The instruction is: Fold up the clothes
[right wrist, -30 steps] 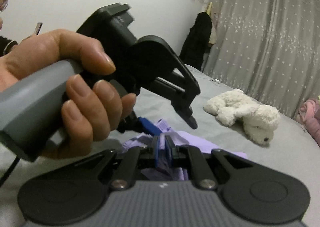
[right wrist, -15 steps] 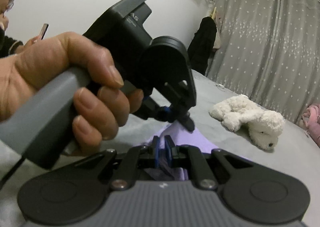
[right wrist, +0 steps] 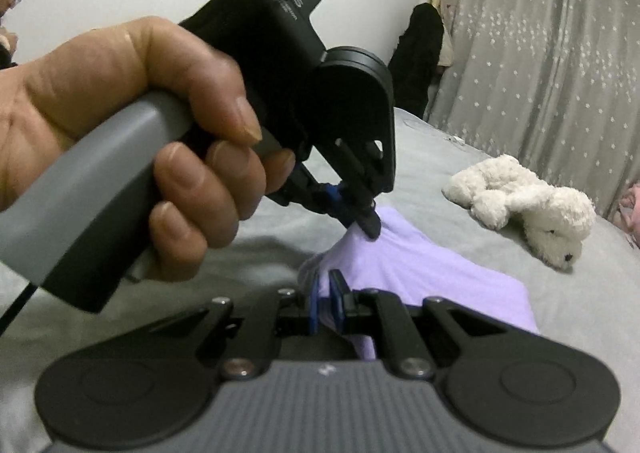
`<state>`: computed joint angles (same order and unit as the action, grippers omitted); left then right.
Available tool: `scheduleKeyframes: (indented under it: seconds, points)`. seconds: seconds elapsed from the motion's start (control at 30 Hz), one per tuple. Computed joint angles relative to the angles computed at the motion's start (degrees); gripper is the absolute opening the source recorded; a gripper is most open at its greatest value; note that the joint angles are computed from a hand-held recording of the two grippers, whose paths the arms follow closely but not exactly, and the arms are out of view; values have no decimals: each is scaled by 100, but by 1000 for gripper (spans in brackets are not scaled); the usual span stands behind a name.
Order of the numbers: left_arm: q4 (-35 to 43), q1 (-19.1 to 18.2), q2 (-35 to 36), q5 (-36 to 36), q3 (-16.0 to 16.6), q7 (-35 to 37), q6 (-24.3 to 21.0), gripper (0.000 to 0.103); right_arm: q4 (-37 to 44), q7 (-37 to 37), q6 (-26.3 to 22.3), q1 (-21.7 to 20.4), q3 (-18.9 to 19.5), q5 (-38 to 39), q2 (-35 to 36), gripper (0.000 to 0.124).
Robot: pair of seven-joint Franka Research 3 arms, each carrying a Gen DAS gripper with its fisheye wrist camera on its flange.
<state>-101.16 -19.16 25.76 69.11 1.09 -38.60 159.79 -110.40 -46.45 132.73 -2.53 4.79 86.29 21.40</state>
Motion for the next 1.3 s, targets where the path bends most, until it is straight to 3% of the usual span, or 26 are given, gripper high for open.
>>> scheduleKeyframes:
  seconds: [0.1, 0.17, 0.33, 0.4, 0.47, 0.57, 0.63, 0.7, 0.9, 1.03, 1.17, 1.3]
  points:
    - [-89, -36, -134, 34, 20, -119, -145, 3, 41, 441, -120, 4, -58, -382, -19, 14]
    - [-141, -34, -229, 26, -39, -73, -318, 4, 102, 631, -399, -107, -95, -583, -31, 26]
    - [47, -14, -177, 199, -158, 31, -280, 4, 596, 1444, -659, -330, -202, -829, 173, 27]
    - [208, -1, -68, 80, -235, 341, -224, 4, 930, 1912, -458, -335, -205, -1015, 390, 26]
    - [418, 30, 109, -287, -340, 928, -228, 4, 1271, 2405, -220, -338, -184, -1257, 619, 18]
    - [689, 86, 362, -1148, -528, 1995, -480, 4, 1642, 3135, -329, -432, -119, -1786, 886, 17]
    - [758, 164, 449, -1837, -681, 2635, -835, 4, 1557, 3104, -241, -462, -30, -2031, 876, 17]
    - [660, 78, 414, -1979, -556, 2697, -840, 4, 1359, 2919, -19, -474, 58, -2083, 796, 17]
    - [567, -230, 251, -1985, -244, 2519, -788, 4, 1476, 3240, -192, -649, 94, -2154, 804, 17]
    - [683, -297, 327, -1867, -233, 2612, -626, 4, 2046, 3982, -219, -718, 39, -2242, 1131, 18]
    - [999, -270, 590, -2441, -449, 3313, -1147, 4, 2325, 4505, -165, -779, 74, -2695, 1457, 17]
    - [887, -440, 526, -2359, -279, 3134, -1224, 5, 2170, 4354, 69, -865, 235, -2625, 1417, 17]
